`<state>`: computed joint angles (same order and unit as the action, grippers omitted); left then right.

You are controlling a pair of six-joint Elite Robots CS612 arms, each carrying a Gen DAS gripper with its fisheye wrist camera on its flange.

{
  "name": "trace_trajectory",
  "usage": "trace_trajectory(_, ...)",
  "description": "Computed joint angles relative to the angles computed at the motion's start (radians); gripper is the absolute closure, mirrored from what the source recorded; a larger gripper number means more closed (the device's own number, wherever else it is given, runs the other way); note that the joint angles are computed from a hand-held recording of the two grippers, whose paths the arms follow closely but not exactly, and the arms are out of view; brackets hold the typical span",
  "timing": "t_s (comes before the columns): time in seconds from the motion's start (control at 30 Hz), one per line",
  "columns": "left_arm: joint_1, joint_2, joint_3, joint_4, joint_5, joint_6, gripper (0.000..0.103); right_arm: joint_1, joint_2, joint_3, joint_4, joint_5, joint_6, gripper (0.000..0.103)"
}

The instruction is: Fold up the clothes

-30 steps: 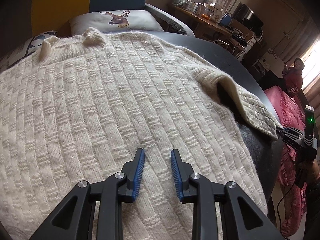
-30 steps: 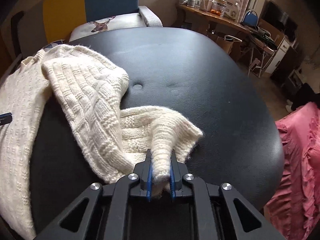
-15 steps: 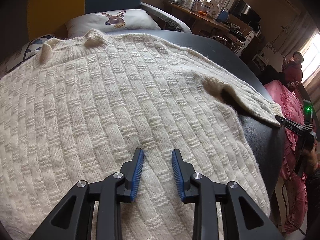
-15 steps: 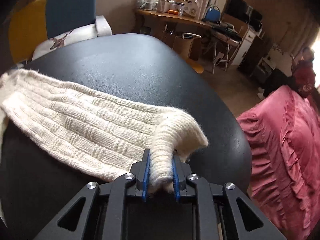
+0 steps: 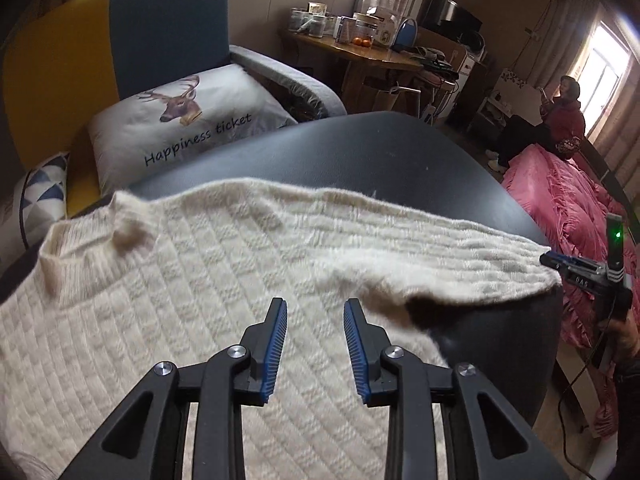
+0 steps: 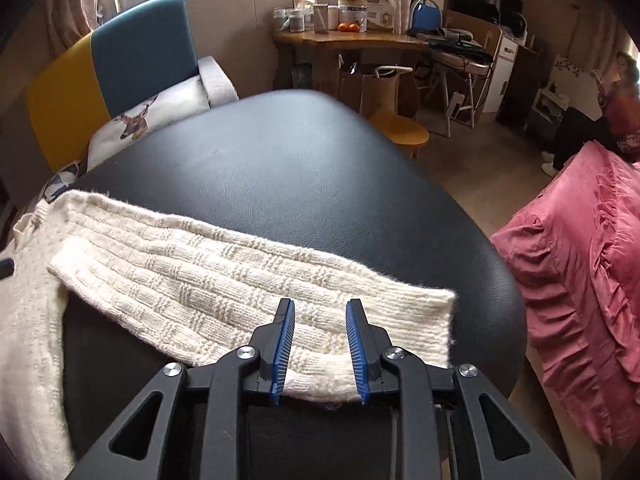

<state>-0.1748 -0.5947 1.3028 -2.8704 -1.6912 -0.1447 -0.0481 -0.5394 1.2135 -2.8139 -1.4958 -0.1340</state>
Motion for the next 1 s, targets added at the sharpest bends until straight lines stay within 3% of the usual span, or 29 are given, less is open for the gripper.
trace_trajectory(0.2,0.001,0.093,-0.193,0.167,-0.037,0.081,0.074,0.017,0.048,-0.079,0.092,-0.091,-0.046,0.077)
trace_trajectory(0.37,-0.004,0.181,-0.342,0.300,-0.009,0.081,0.074,0.023,0.090,-0.160,0.116,-0.143,-0.067,0.074)
trace_trajectory(0.4,-0.005,0.199,-0.374,0.328,-0.003,0.079,0.074,0.024,0.102,-0.182,0.118,-0.159,-0.073,0.070)
trace_trajectory(0.43,-0.005,0.215,-0.399,0.342,-0.003,0.071,0.074,0.027,0.117,-0.207,0.114,-0.189,-0.070,0.059)
trace_trajectory(0.53,-0.001,0.224,-0.396,0.291,-0.014,0.032,0.074,0.019,0.159,-0.279,0.116,-0.215,-0.021,0.031)
trace_trajectory(0.63,-0.002,0.212,-0.368,0.253,-0.011,0.018,0.074,-0.001,0.184,-0.334,0.152,-0.155,0.063,0.022)
trace_trajectory(0.73,0.006,0.186,-0.317,0.186,-0.044,-0.046,0.074,-0.002,0.197,-0.362,0.160,-0.147,0.071,0.021)
trace_trajectory(0.8,0.009,0.153,-0.252,0.109,-0.075,-0.045,0.074,0.001,0.195,-0.363,0.155,-0.153,0.060,0.023)
trace_trajectory(0.83,0.009,0.137,-0.220,0.079,-0.089,-0.036,0.074,0.003,0.190,-0.358,0.149,-0.158,0.049,0.033)
trace_trajectory(0.9,0.008,0.107,-0.159,0.042,-0.114,-0.011,0.074,0.016,0.158,-0.304,0.074,-0.149,0.008,0.042)
trace_trajectory(1.0,0.002,0.075,-0.085,0.009,-0.125,-0.004,0.074,0.035,0.105,-0.231,0.000,-0.009,-0.065,0.042)
